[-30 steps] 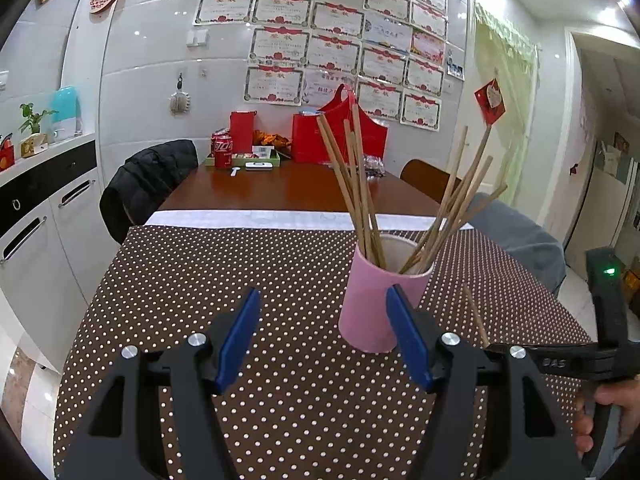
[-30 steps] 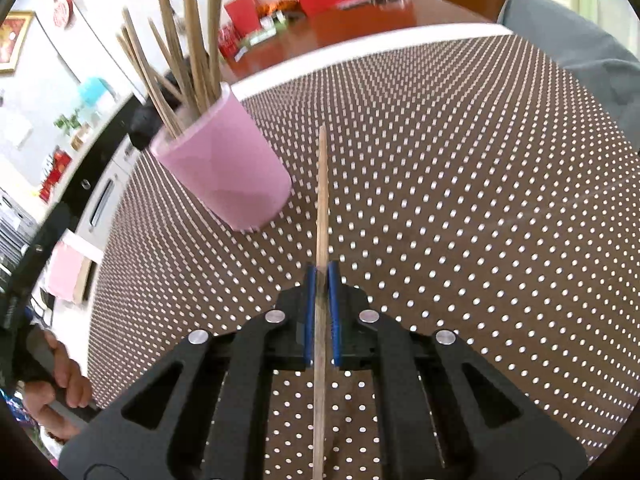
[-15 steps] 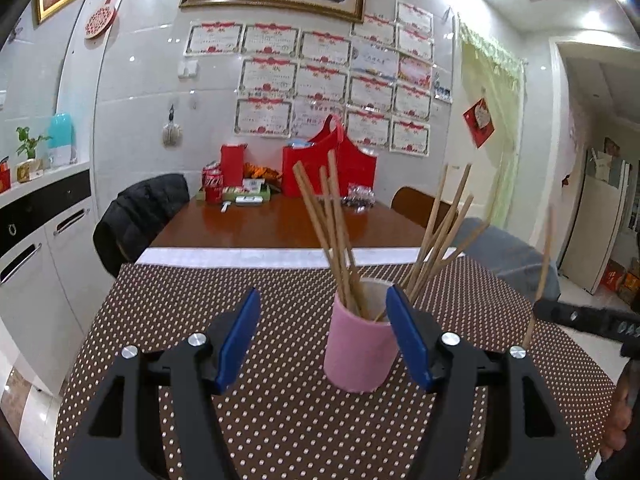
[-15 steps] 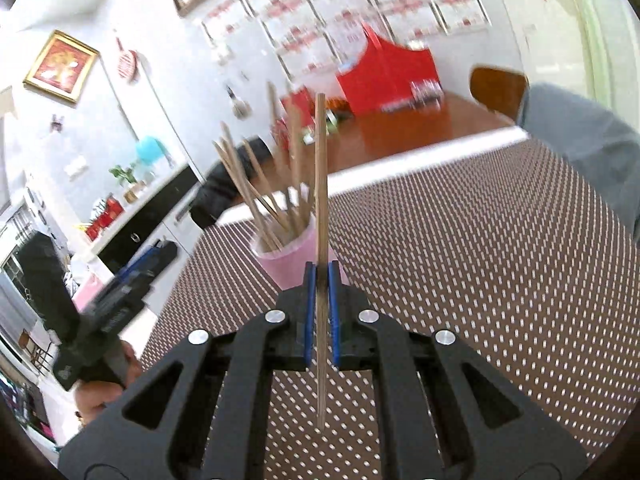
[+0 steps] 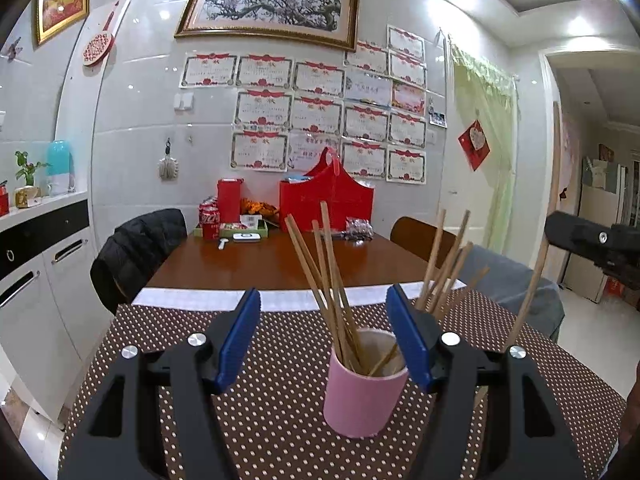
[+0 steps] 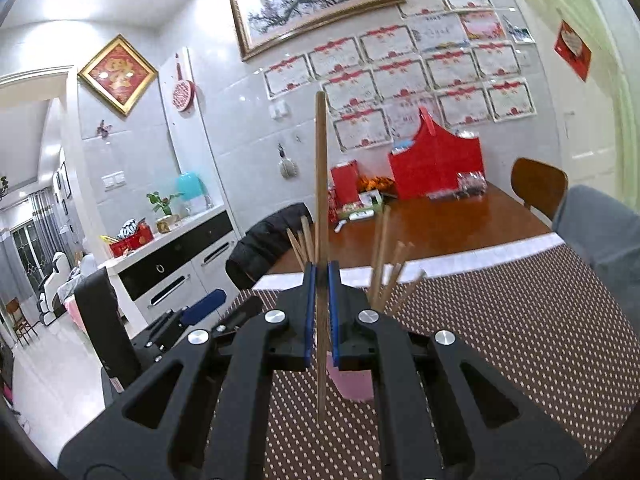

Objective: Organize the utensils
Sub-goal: 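Lower the chopstick into the pink cup and open the right gripper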

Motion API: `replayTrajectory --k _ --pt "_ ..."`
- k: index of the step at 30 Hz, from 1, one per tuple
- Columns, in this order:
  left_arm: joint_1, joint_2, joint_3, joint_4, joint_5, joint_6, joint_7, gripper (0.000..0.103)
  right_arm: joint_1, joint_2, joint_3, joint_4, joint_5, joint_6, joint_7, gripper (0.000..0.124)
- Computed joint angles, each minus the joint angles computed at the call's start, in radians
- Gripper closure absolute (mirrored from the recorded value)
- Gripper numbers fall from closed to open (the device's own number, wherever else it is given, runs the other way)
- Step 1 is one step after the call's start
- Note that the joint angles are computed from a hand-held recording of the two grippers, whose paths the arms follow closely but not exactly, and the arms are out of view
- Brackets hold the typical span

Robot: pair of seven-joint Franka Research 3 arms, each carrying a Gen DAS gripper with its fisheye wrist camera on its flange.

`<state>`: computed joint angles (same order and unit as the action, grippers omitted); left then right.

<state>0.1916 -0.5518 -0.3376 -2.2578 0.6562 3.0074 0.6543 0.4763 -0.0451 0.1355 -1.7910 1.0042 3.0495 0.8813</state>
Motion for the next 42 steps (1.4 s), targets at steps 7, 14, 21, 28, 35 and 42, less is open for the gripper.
replayTrajectory --k 7,14,21,28,35,42 --pt "0.079 0.032 -0.034 0.053 0.033 0.041 -0.047 0.038 0.003 0.065 0.028 0.089 -0.020 0.062 -0.053 0.117" --pt "0.198 0.045 -0.104 0.092 0.095 0.095 -0.132 0.038 -0.018 0.136 0.071 0.169 -0.039 0.119 -0.099 0.117" --pt "0.236 0.070 -0.128 0.116 0.132 0.092 -0.164 0.038 -0.042 0.206 0.097 0.221 -0.195 0.143 0.013 0.117" --pt "0.222 0.086 -0.114 0.109 0.165 0.083 -0.194 0.038 -0.040 0.247 0.076 0.226 -0.382 0.127 0.186 0.117" --pt "0.199 0.094 -0.094 0.101 0.193 0.075 -0.210 0.038 -0.039 0.262 0.066 0.213 -0.491 0.110 0.283 0.117" --pt "0.180 0.092 -0.073 0.091 0.206 0.063 -0.227 0.038 -0.035 0.269 0.056 0.198 -0.556 0.092 0.344 0.117"
